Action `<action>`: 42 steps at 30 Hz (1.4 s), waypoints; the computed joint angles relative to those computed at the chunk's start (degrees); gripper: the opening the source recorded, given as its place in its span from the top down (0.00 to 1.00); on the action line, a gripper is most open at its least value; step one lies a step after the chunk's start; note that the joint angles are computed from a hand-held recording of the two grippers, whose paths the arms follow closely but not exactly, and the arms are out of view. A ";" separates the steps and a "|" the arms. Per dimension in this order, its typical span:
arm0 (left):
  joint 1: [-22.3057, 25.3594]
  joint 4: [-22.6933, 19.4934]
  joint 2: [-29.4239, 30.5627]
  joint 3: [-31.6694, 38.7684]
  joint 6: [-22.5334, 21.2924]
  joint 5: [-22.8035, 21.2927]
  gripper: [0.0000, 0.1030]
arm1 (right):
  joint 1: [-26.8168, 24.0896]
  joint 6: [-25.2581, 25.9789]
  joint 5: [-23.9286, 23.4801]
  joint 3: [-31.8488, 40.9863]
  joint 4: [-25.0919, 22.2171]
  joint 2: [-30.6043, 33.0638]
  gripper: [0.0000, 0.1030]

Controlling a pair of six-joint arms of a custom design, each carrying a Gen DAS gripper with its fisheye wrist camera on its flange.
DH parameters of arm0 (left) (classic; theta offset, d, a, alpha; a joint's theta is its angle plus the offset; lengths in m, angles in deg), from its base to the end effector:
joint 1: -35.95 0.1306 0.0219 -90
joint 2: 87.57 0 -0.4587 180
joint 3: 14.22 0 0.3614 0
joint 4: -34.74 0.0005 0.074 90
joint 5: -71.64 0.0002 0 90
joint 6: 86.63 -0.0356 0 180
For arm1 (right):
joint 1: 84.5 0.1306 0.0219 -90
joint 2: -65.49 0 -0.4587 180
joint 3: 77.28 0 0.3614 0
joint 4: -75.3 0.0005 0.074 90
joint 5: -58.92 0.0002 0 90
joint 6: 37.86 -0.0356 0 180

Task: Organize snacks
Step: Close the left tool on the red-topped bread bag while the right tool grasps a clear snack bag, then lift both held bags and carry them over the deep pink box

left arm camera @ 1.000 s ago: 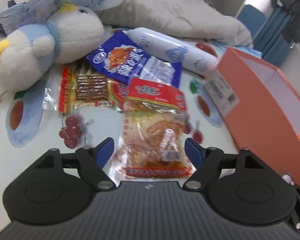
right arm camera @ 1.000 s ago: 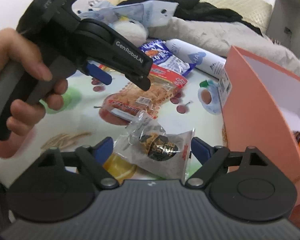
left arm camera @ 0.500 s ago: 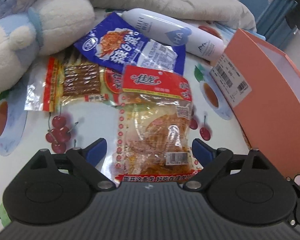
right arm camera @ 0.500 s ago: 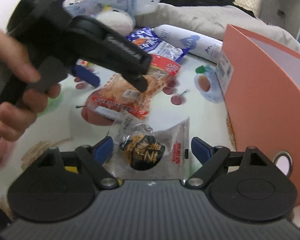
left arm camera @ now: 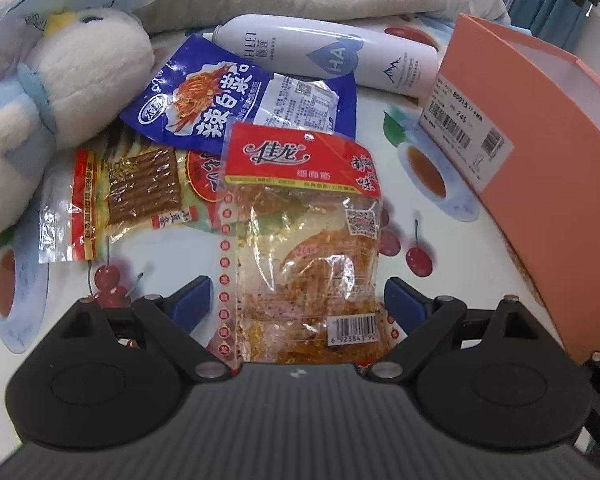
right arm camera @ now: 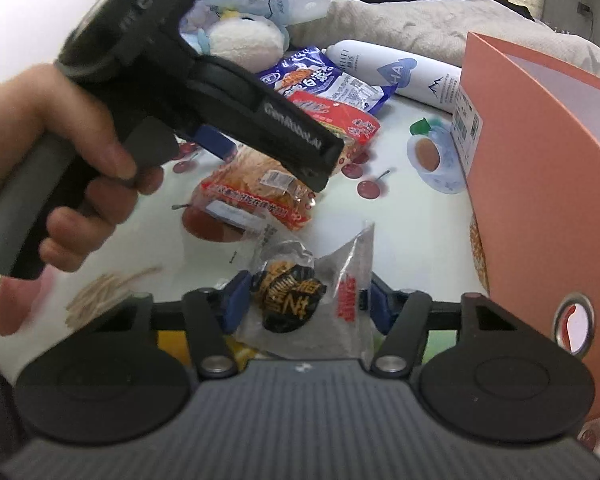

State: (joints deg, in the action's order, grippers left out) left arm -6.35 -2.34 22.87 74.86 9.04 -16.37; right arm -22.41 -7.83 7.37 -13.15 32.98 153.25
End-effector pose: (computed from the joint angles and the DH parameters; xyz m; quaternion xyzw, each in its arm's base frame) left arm 0.4247 -0.3888 0.3353 0.3068 0.9119 -0.1258 0.2416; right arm 0.1962 0.3220 0.3510 0.0515 0.9246 0.0161 0.3770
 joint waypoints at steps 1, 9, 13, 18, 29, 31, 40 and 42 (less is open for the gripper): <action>-0.16 0.04 0.07 0.12 0.42 -0.89 0.12 | -0.06 0.23 -0.04 -0.11 0.14 -0.13 0.43; -0.72 1.29 -1.24 -1.08 0.82 -1.83 0.44 | 0.54 -0.78 1.24 0.10 -1.08 -0.65 0.49; -0.54 1.45 -2.64 -2.44 3.47 -0.55 0.59 | 1.30 -2.65 2.28 0.75 -3.49 -0.52 0.49; -0.18 2.87 -5.65 -5.48 7.28 0.83 0.59 | 2.17 -4.19 2.65 1.81 -6.20 -0.57 0.50; 1.17 3.37 -14.90 -12.19 12.28 1.89 0.59 | 5.08 -10.23 5.06 6.05 -14.12 -0.39 0.50; 1.23 3.22 -16.41 -13.13 12.71 1.89 0.59 | 5.63 -11.59 5.22 6.72 -15.38 -0.33 0.50; 1.00 1.17 -23.65 -16.39 15.06 0.88 0.59 | 7.87 -16.34 7.16 10.28 -21.51 -0.69 0.50; 0.76 0.38 -25.07 -16.72 15.57 0.66 0.59 | 8.29 -17.71 7.60 11.32 -23.41 -0.79 0.50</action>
